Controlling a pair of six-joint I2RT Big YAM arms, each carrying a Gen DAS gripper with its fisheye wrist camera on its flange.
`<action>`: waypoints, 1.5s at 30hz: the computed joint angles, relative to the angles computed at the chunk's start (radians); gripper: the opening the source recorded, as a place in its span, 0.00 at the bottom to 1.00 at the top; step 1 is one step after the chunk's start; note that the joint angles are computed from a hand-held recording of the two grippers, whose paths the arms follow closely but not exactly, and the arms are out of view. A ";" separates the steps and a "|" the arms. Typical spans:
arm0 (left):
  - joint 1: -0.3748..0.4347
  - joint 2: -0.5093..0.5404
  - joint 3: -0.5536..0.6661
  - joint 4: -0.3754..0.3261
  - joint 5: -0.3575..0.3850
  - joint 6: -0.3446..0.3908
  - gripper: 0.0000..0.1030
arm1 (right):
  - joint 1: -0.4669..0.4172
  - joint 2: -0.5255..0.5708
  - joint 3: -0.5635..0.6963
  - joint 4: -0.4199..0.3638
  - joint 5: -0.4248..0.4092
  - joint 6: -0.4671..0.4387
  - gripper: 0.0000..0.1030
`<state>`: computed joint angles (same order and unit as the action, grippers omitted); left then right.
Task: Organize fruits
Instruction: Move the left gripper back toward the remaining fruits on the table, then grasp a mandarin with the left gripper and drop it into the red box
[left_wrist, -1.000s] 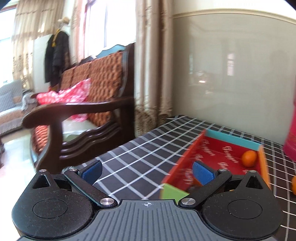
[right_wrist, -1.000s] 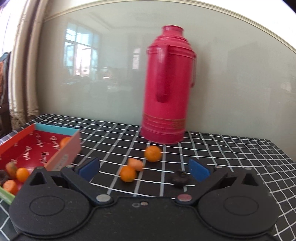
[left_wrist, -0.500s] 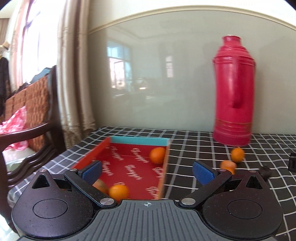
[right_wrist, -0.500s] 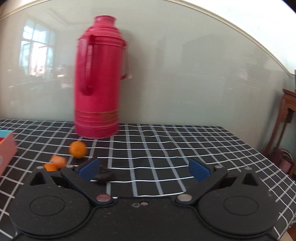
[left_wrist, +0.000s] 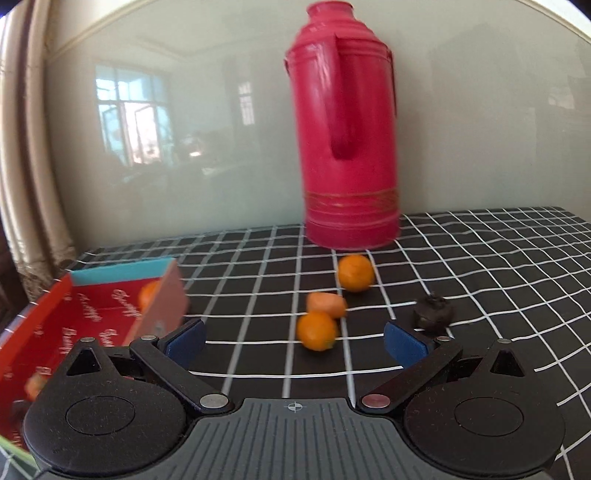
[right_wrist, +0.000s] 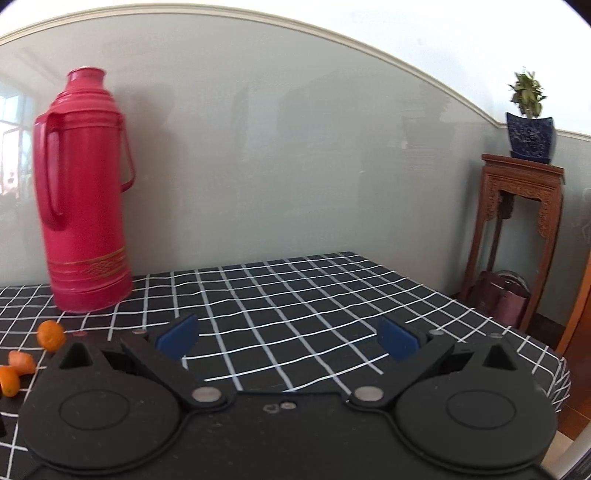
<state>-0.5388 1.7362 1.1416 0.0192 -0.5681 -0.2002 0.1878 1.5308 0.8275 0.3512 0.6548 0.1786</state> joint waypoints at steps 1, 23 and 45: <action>0.003 0.013 0.016 -0.013 0.018 -0.009 0.99 | -0.006 -0.003 -0.004 0.006 -0.003 0.005 0.94; 0.047 0.118 0.133 -0.095 0.139 -0.055 0.30 | -0.025 -0.001 -0.003 0.007 -0.081 0.012 0.94; 0.183 -0.089 -0.036 -0.227 -0.111 -0.318 0.30 | 0.053 0.026 0.005 0.043 -0.085 -0.064 0.94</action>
<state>-0.3555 1.6474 1.1058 -0.2077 -0.6787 -0.5184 0.2412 1.5571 0.8330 0.3941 0.5697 0.1150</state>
